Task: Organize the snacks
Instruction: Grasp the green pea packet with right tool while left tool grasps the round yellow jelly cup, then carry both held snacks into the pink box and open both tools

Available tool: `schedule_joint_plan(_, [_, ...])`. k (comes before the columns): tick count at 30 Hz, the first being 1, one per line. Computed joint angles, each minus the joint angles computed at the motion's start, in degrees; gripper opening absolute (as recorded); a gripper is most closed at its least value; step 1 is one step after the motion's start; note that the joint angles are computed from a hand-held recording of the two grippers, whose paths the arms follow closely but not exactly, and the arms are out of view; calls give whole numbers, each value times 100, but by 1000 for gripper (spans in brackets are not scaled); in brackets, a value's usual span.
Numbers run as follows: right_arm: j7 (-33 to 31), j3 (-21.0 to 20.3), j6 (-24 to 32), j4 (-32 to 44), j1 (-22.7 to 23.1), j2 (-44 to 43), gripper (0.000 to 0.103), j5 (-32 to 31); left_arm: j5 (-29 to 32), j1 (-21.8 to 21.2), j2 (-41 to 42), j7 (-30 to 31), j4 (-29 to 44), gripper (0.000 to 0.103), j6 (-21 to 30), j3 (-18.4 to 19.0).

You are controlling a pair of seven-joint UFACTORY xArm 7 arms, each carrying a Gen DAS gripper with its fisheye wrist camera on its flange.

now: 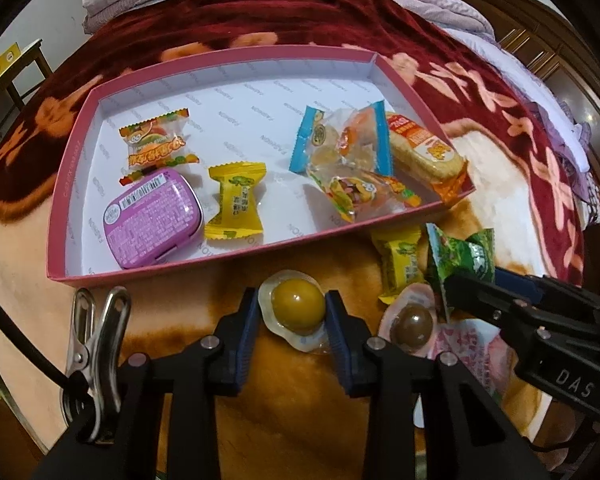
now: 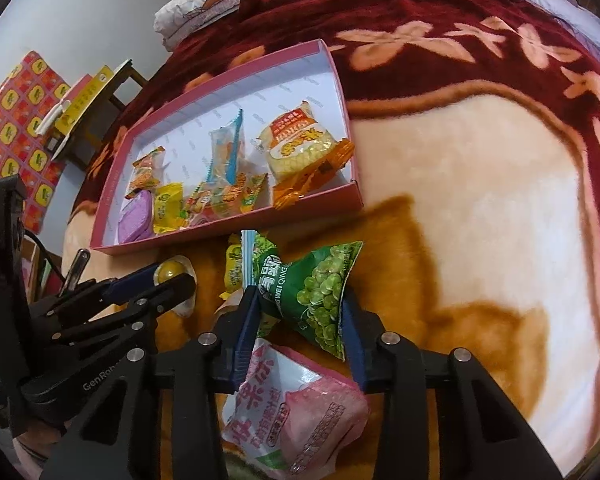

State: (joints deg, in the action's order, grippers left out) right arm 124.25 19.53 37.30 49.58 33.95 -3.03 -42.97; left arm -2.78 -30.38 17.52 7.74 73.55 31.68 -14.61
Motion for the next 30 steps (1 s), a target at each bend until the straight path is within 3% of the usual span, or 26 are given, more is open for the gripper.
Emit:
schedule_joint_plan(10, [140,79,414,270,101,-9,39,-315,-756,275,-279,546,-231,34,91,-167])
schedule_joint_plan(13, [67,77,403,348,122,33,39,-369,-1208,403,-402,882,-283,34,153,-239])
schedule_joint_plan(20, [-79,20,386,525,211,175,39,-360,-1634,431,-684,1158,-439,34,41,-185])
schedule_joint_plan(30, [-430,-17,469,667,276,145,39,-265,-1597,395,-766,1106,-507,34,-144,-97])
